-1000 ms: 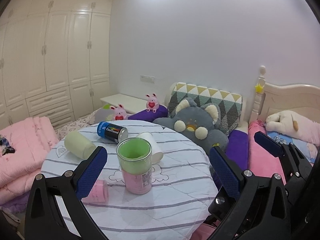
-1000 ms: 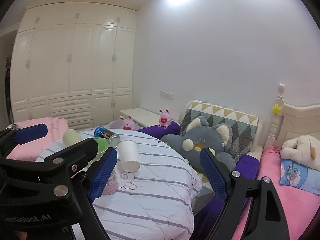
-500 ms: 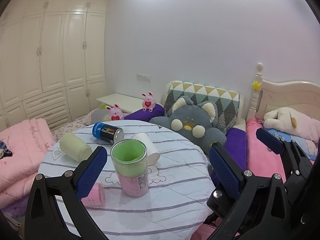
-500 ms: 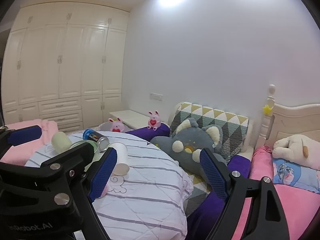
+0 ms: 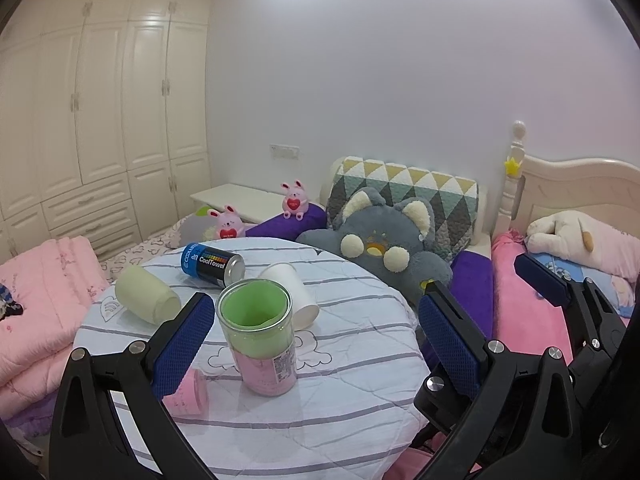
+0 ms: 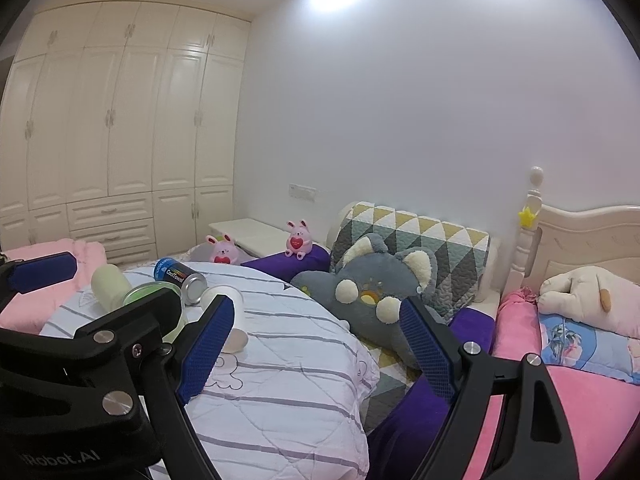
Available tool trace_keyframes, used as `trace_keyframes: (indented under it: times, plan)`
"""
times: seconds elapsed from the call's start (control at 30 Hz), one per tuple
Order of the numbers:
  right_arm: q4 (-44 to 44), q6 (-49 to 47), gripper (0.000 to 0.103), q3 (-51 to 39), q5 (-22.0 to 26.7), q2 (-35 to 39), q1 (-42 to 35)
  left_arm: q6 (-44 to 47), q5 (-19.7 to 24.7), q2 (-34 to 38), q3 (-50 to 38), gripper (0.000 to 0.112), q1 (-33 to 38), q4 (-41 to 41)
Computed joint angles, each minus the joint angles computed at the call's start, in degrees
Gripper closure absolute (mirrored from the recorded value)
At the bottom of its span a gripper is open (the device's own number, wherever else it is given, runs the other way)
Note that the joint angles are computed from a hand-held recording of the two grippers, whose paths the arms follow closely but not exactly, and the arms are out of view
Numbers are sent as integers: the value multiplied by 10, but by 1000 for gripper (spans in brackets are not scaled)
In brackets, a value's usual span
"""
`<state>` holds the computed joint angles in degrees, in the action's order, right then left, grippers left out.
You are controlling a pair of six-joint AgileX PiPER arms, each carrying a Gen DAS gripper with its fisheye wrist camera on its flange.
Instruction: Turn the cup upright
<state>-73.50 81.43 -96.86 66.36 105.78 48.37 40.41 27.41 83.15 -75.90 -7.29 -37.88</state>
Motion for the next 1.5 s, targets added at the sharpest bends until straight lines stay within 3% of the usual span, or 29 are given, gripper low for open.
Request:
trace_keyframes:
  times: [0.5,1.5]
  plan:
    - [5,-11,17,-8,0,3,0,4,1,3,-4,9,0,0]
    - [15,-16,17,-4,0,2,-3,35,-69,-19,33,9,-20,-1]
